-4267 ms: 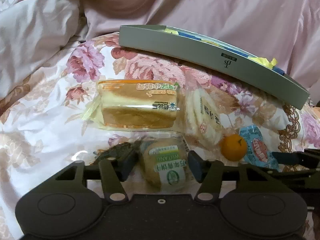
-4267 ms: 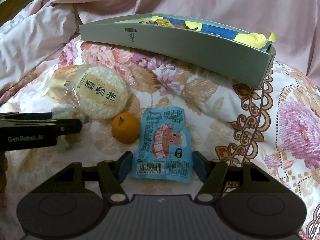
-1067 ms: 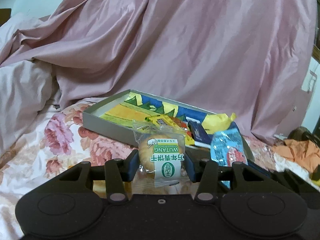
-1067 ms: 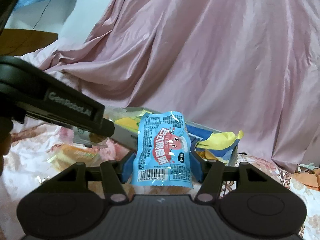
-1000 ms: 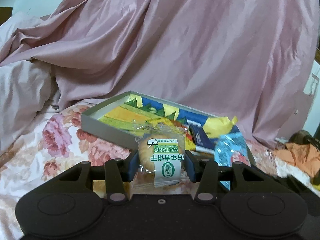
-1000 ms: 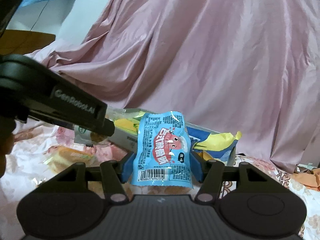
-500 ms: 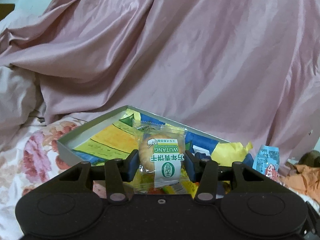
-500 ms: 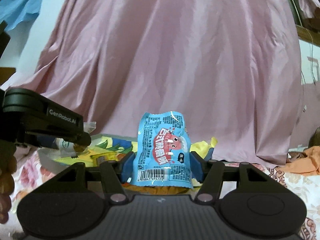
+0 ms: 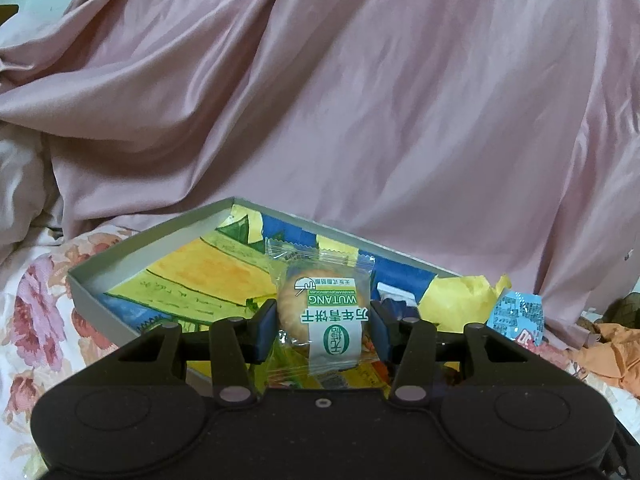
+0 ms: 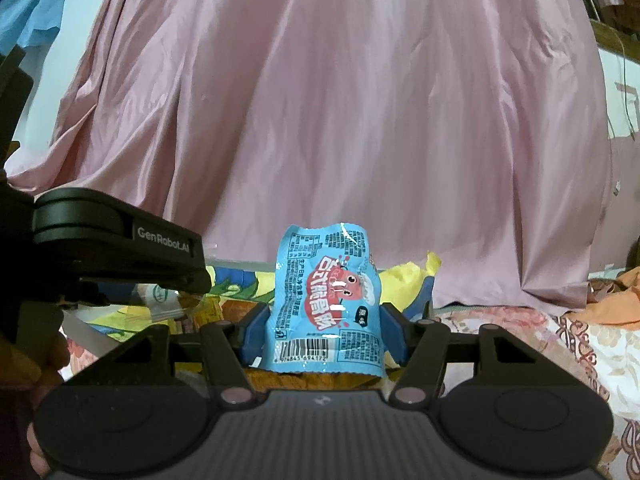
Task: Organize snacks
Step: 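Lift the mooncake and blue pouch and carry them over the tray, then open both tools to drop the mooncake and pouch into the tray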
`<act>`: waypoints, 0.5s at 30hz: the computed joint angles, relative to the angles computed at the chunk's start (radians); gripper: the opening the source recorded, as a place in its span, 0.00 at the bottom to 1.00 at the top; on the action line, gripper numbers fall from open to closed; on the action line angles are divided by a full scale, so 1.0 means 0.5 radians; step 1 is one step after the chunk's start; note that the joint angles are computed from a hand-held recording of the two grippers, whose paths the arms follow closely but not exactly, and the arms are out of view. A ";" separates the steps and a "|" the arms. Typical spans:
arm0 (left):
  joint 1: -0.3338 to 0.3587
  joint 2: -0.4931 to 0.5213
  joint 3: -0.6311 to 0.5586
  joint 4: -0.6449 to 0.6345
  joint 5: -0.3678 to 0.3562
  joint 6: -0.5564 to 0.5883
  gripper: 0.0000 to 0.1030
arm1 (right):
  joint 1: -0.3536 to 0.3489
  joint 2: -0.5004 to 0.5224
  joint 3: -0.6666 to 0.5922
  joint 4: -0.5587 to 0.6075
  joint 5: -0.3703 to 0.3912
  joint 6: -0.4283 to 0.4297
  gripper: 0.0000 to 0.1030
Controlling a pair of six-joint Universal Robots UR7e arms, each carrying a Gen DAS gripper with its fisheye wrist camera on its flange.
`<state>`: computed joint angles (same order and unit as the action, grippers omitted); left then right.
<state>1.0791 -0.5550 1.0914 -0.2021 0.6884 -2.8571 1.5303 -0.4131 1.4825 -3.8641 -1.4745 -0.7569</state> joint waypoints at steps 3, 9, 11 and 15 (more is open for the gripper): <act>0.005 0.017 -0.028 0.019 -0.012 0.009 0.48 | 0.002 -0.002 -0.011 0.039 -0.012 0.026 0.63; 0.009 0.044 -0.063 0.059 -0.029 -0.009 0.48 | 0.004 -0.005 -0.017 0.078 -0.023 0.043 0.63; 0.009 0.053 -0.078 0.079 -0.033 -0.027 0.48 | 0.005 -0.008 -0.018 0.086 -0.022 0.045 0.63; 0.012 0.066 -0.098 0.103 -0.031 -0.043 0.48 | 0.006 -0.009 -0.018 0.086 -0.028 0.051 0.63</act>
<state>1.0850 -0.5222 1.0424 -0.1507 0.6729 -2.8786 1.5334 -0.4176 1.4734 -3.8212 -1.4886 -0.7317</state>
